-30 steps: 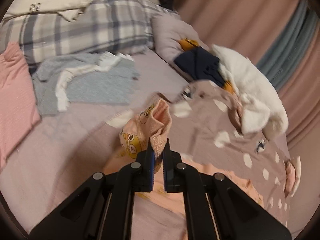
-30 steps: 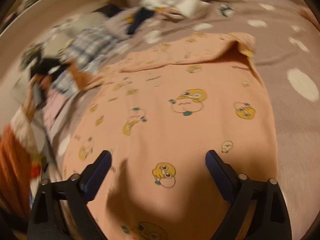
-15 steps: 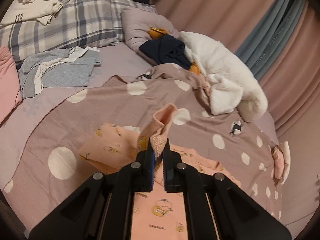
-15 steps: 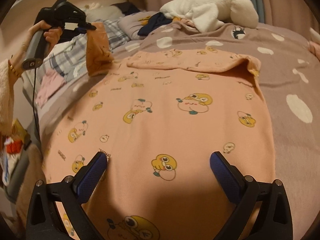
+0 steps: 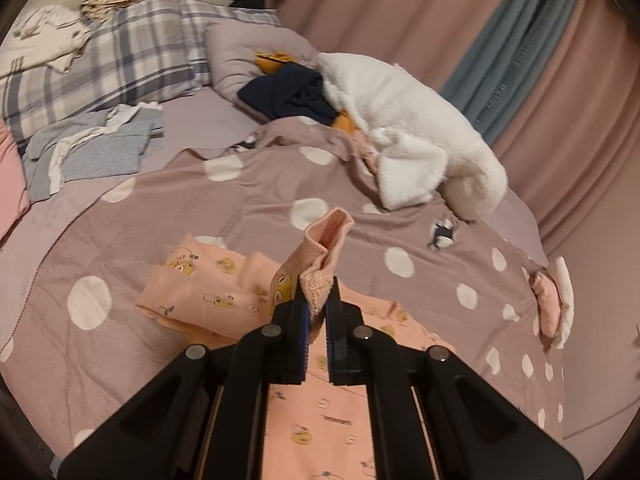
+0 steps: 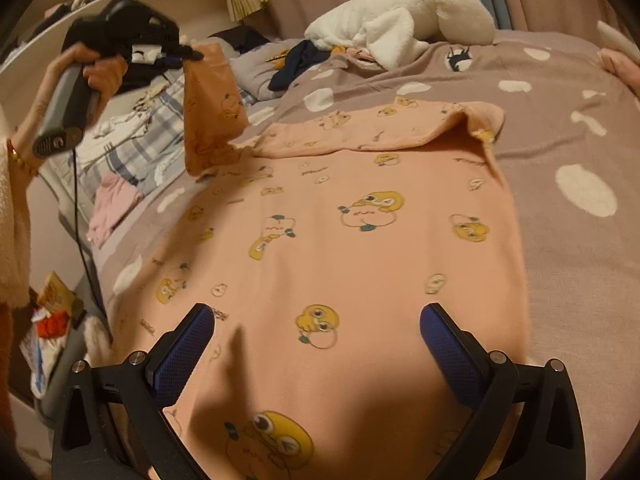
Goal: Fold small clothes
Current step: 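Lift the held sleeve and fold it across the shirt body with the left gripper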
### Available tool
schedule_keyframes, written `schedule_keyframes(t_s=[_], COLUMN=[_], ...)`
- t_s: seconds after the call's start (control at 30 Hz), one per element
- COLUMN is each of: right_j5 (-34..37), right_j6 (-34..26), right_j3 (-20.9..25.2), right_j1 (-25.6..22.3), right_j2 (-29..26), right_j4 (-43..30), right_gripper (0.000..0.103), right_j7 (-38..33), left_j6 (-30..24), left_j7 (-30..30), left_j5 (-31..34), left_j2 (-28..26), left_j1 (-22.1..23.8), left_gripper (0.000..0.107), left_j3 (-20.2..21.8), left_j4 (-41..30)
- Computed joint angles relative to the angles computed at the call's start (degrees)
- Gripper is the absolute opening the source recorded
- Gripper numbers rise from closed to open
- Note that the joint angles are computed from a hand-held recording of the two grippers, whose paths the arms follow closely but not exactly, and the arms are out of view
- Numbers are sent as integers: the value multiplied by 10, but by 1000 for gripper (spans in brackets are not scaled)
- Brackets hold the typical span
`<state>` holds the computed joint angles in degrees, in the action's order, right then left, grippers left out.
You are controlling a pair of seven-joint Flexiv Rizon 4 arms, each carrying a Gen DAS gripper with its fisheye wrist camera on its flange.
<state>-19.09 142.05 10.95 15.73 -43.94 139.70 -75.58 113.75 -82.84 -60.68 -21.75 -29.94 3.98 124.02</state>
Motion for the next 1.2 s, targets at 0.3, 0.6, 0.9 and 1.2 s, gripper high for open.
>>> schedule_keyframes(t_s=[0.3,0.6,0.9,1.2], right_j5=[47,17,-17,-21], right_j6=[42,69,68,55], right_j3=[-10,-6,-11,-13], right_j1=[-4,-52,-79,-74], right_j2=[-3,-17,-21,-28], right_j4=[21,42,33,11], right_gripper=[102,102,102,102], right_j7=[-22,14,35,49], left_j6=[14,55,80,93], left_j7=[80,187,206,384], left_j5=[-114,-269,-233,-288], left_j2=[-49,-96,-86,-166], left_j1=[-55,-24,46,34], left_gripper=[5,5,5,5], left_j3=[-9,-74,-136,-230], left_j4=[-69,-189,-243,-363])
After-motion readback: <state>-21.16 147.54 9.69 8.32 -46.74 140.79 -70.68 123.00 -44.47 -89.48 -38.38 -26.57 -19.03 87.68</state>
